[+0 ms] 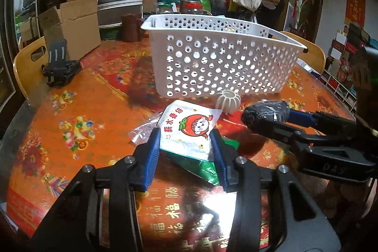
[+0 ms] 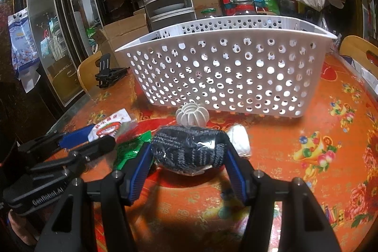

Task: Organize soft objects
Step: 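Grasp the white snack packet with the left tool while the right tool grasps the black sock, then carry the snack packet and black sock into the white basket and release both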

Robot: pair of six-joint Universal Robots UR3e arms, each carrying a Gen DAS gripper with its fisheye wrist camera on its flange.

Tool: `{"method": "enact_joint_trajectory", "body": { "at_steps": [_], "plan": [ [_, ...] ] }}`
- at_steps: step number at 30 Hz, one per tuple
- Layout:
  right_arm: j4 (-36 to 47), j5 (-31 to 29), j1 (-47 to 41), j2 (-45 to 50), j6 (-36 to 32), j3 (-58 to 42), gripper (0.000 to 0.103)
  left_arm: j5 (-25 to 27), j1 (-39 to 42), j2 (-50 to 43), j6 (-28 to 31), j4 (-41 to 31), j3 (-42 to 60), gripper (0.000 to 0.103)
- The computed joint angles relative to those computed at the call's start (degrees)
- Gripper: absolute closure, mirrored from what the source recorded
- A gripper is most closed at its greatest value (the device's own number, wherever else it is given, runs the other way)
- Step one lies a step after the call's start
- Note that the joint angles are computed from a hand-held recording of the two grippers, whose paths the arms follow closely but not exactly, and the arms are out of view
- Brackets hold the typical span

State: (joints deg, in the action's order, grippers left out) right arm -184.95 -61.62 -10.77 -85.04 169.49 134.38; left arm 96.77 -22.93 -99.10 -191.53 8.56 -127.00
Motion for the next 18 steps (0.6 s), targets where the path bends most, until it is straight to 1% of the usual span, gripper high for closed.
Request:
{"method": "enact_joint_trajectory", "body": {
  "at_steps": [7,11,14,18],
  "plan": [
    [-1.74,-0.94,-0.49,-1.87,-0.45,1.92,0.042,0.79,-0.22,3.56,-0.19,-1.75,-0.57,0.064],
    [-0.13,0.46,-3.08,-6.12,-1.79,4.01,0.042,0.56,-0.3,5.83,-0.46,-4.2,0.4,0.064],
    [2.89,2.28,-5.94,-11.54,-3.34,5.36,0.042,0.4,-0.45,7.94,-0.19,-6.21,1.57,0.064],
    [13.81,8.13,-12.1,-20.93,-6.78,4.07,0.042,-0.35,0.03,10.69,0.31,-10.64,4.82,0.064]
  ]
}}
